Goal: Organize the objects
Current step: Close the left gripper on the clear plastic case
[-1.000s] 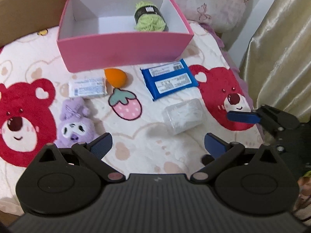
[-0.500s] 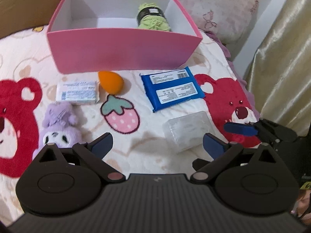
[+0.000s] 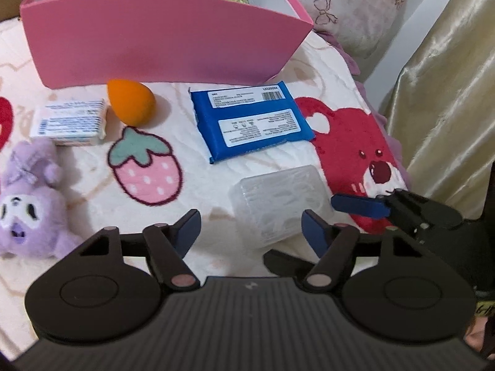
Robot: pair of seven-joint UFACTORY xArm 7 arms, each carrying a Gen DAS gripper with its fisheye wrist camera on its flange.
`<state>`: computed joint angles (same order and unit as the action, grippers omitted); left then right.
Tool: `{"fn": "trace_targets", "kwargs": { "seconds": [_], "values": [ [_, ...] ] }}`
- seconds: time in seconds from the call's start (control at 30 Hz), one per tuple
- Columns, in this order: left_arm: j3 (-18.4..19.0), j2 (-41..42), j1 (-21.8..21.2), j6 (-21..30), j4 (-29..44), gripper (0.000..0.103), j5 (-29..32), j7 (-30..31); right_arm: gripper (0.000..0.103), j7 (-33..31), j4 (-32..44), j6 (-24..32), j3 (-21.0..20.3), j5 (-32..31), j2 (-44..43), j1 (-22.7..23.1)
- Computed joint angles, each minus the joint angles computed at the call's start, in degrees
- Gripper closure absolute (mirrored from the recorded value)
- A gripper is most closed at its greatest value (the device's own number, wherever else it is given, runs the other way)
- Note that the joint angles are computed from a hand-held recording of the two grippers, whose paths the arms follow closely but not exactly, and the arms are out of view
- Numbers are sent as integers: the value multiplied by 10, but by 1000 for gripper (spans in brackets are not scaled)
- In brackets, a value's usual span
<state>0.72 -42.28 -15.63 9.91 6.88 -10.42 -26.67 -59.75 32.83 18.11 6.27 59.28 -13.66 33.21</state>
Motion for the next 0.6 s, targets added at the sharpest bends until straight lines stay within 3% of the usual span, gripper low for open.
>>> {"fn": "trace_targets", "kwargs": {
  "seconds": [0.17, 0.23, 0.33, 0.5, 0.6],
  "values": [
    [54, 43, -51, -48, 0, 54, -31, 18, 4, -19, 5, -14, 3, 12, 15, 4],
    [68, 56, -67, -62, -1, 57, -42, 21, 5, 12, 12, -3, 7, -12, 28, -8],
    [72, 62, -74, -84, -8, 61, -45, 25, 5, 37, 23, 10, 10, -26, 46, -21],
    [82, 79, -78, -116, -10, 61, -34, 33, 5, -28, 31, 14, 9, 51, 52, -25],
    [66, 100, -61, -127, 0, 63, -27, 17, 5, -43, 37, 18, 18, 72, 59, -33]
  ]
}}
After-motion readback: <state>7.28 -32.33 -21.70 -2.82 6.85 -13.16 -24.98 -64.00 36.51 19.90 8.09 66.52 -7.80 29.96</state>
